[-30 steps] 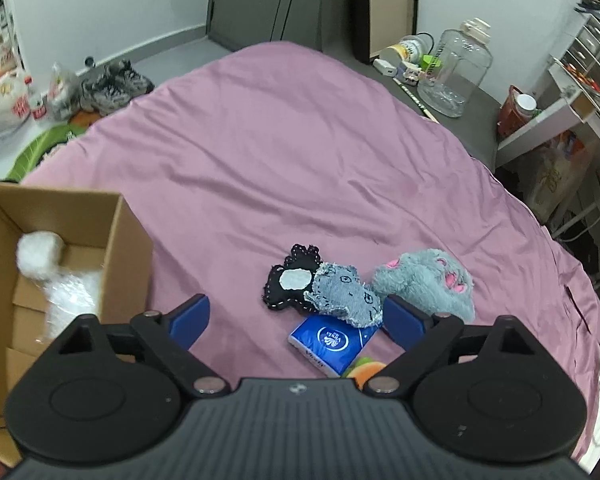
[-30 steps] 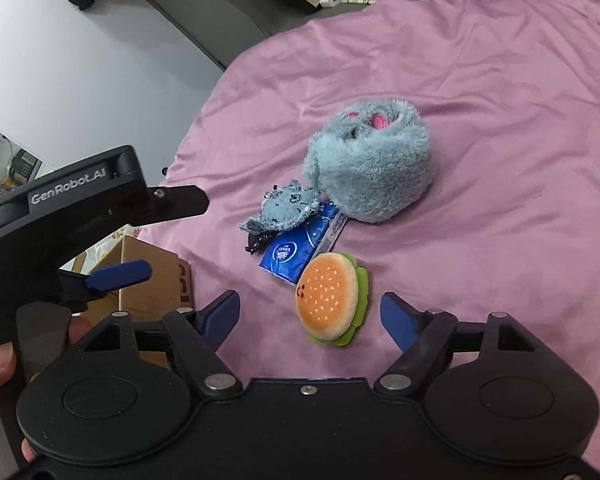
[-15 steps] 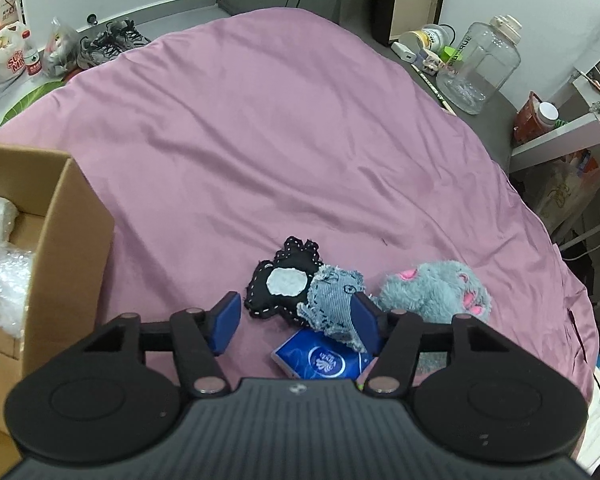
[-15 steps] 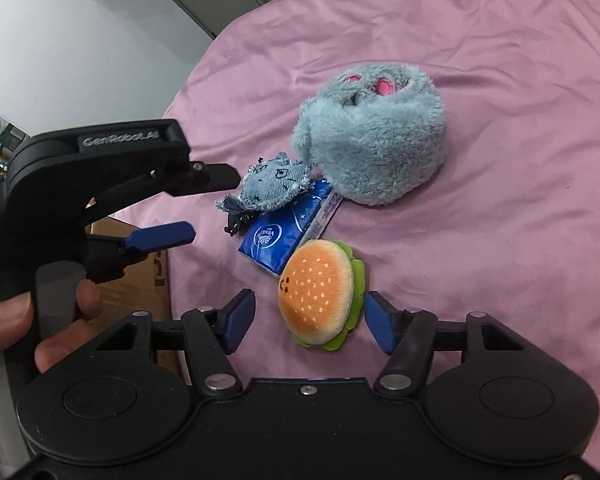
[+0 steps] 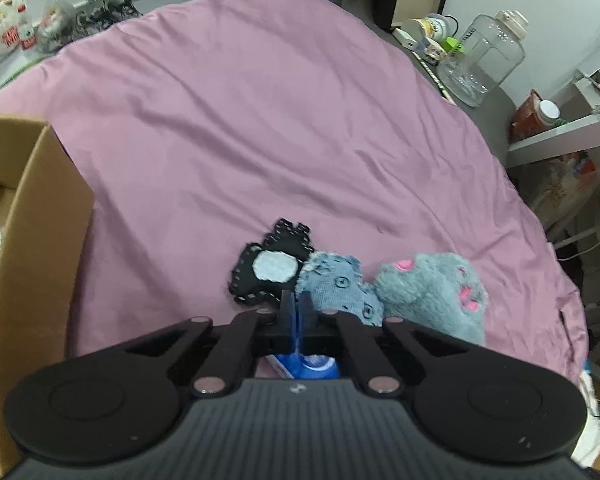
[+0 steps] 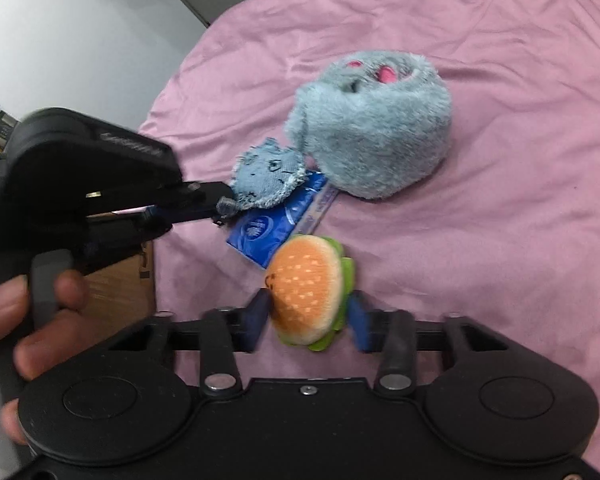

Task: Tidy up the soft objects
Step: 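Grasp the burger plush with the right tool while the left tool grasps the grey cat plush, then carry both plushes over the box and release them inside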

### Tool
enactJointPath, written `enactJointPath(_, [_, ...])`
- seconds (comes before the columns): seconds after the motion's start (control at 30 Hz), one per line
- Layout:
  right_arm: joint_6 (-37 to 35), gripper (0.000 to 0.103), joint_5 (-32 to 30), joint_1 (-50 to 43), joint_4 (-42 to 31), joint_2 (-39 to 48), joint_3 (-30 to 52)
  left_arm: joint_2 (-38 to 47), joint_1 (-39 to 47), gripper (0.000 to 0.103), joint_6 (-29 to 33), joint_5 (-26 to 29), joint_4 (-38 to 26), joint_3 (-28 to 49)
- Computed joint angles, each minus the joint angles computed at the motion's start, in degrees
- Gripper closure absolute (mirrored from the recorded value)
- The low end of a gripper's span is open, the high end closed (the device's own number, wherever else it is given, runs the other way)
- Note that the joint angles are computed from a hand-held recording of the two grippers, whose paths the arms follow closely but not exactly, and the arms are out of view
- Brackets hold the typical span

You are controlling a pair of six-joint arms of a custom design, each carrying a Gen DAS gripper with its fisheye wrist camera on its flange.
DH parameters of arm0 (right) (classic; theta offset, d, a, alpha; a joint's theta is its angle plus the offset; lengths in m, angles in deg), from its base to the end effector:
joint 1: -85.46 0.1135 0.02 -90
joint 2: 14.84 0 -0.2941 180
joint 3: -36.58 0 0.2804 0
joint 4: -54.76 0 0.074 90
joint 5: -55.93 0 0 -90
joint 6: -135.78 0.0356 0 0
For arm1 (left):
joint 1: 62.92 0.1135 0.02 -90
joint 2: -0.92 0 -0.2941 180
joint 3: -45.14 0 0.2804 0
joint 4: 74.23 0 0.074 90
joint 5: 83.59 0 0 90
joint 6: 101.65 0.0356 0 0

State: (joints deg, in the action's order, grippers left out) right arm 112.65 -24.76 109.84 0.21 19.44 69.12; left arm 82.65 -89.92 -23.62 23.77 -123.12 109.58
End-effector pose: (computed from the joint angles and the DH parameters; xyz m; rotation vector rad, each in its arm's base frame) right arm 0.1097 0.0434 0.1799 0.9969 2.3880 0.4129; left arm 0.2527 -0.1407 0.2224 0.4539 2.7540 -0.5978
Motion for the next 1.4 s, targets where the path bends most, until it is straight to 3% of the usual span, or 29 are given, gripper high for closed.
enactJointPath(0.2, [0.9, 0.078, 2.3, 1.8, -1.1, -0.8, 0.4, -4.3, 1.3, 0.103, 1.9, 1.1, -0.7, -0.8])
enactJointPath(0.6, [13.0, 0.080, 15.4, 17.2, -11.0, -3.8, 5.0, -11.6, 8.8, 0.103, 8.8, 5.3, -6.5, 1.1])
enactJointPath(1.03, [23.5, 0.080, 23.3, 28.8, -15.9, 6.4, 12.1, -14.7, 21.6, 0.103, 21.9, 11.1, -15.8, 5.1])
enactJointPath(1.4, [24.7, 0.080, 27.9, 33.6, -13.7, 13.5, 17.9, -11.6, 36.2, 0.103, 36.5, 16.8, -25.1, 11.6])
